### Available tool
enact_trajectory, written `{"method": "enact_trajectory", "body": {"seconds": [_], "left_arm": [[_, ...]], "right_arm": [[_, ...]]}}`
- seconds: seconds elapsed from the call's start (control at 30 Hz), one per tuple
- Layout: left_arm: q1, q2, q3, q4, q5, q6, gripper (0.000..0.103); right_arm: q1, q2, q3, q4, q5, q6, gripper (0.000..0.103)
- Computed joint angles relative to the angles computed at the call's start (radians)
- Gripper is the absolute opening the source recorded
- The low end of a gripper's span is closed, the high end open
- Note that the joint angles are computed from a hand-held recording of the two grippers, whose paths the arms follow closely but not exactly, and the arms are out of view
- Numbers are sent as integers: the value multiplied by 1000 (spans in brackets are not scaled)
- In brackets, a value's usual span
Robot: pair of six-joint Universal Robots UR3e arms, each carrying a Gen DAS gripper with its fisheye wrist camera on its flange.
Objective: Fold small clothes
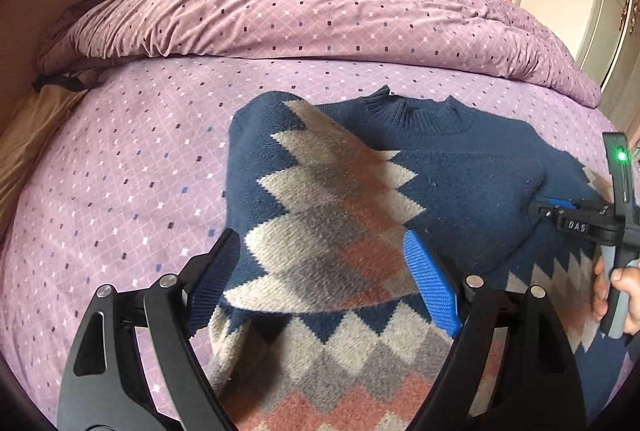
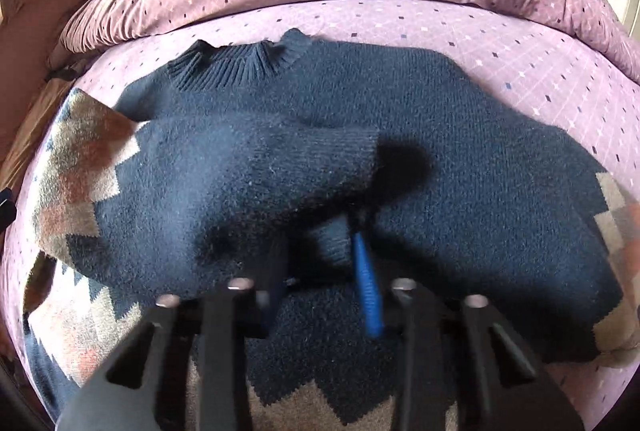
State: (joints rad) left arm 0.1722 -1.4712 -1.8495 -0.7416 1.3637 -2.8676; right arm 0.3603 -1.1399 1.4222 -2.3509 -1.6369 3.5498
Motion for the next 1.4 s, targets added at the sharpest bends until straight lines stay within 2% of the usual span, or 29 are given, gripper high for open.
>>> {"method": "enact_trajectory", "body": {"seconds": [0.1,0.13,0.2,0.27,0.3,0.33,0.37,0.4,0.5,0.53,0.57,0.6,0.67,0.73,0.87,0.97,1.03,1.07,1.1,1.13,1.17,1.2,1.23,1.27,1.4], "left_arm": [[7,5,11,-11,12,1,84],[12,10,14,-15,11,1,85],[27,23,19,-19,9,2,92],[33,25,26,-15,12,6,93],[37,23,31,-17,11,10,93],[41,19,36,-20,7,11,93],[43,16,36,-17,10,6,93],[43,12,37,-17,12,3,93],[46,-5,40,-35,9,-13,93],[52,-5,40,-43,-1,-11,93],[53,0,32,-41,-3,-10,93],[50,9,17,-29,0,-3,93],[35,11,3,-14,15,4,94],[20,5,2,-19,32,8,93],[8,13,5,-29,33,8,94],[0,17,12,-26,43,11,94],[-3,12,20,-33,46,8,95],[-6,9,35,-49,46,5,95],[-7,7,45,-59,43,2,95],[-11,11,57,-69,36,-2,95],[-21,8,69,-70,40,-8,97],[-34,1,79,-63,50,-16,100],[-49,-4,86,-53,62,-28,100],[-62,-8,91,-43,70,-39,100],[-106,-27,100,-16,41,-98,100]], "right_arm": [[25,-42,8,-11,-60,-34,13],[44,-64,11,-21,-110,-53,13],[120,-99,-10,-36,-294,-104,13],[156,-130,1,-31,-420,-128,13],[151,-155,29,-18,-449,-128,13],[134,-175,58,-7,-444,-127,13],[114,-192,99,5,-441,-126,4],[101,-192,127,25,-459,-116,0],[-30,-236,250,94,-299,-83,2],[-51,-271,286,73,-258,-75,3],[-59,-309,310,44,-230,-67,7],[-69,-352,329,11,-180,-53,29],[-59,-356,314,-30,-131,-48,51],[-28,-276,242,-36,-111,-64,50],[-11,-126,113,51,-78,-60,38],[-52,-143,180,1,-20,-10,38],[-79,-133,139,49,21,-10,39],[-75,-141,122,73,18,-10,40],[-63,-162,130,56,9,-9,45],[-55,-213,159,14,-1,-25,53],[-42,-244,169,2,-34,-33,71],[-24,-273,174,0,-87,-37,76],[-3,-311,183,9,-161,-45,76],[-2,-341,199,18,-191,-55,76],[-64,-491,333,44,-233,-70,76]]}}
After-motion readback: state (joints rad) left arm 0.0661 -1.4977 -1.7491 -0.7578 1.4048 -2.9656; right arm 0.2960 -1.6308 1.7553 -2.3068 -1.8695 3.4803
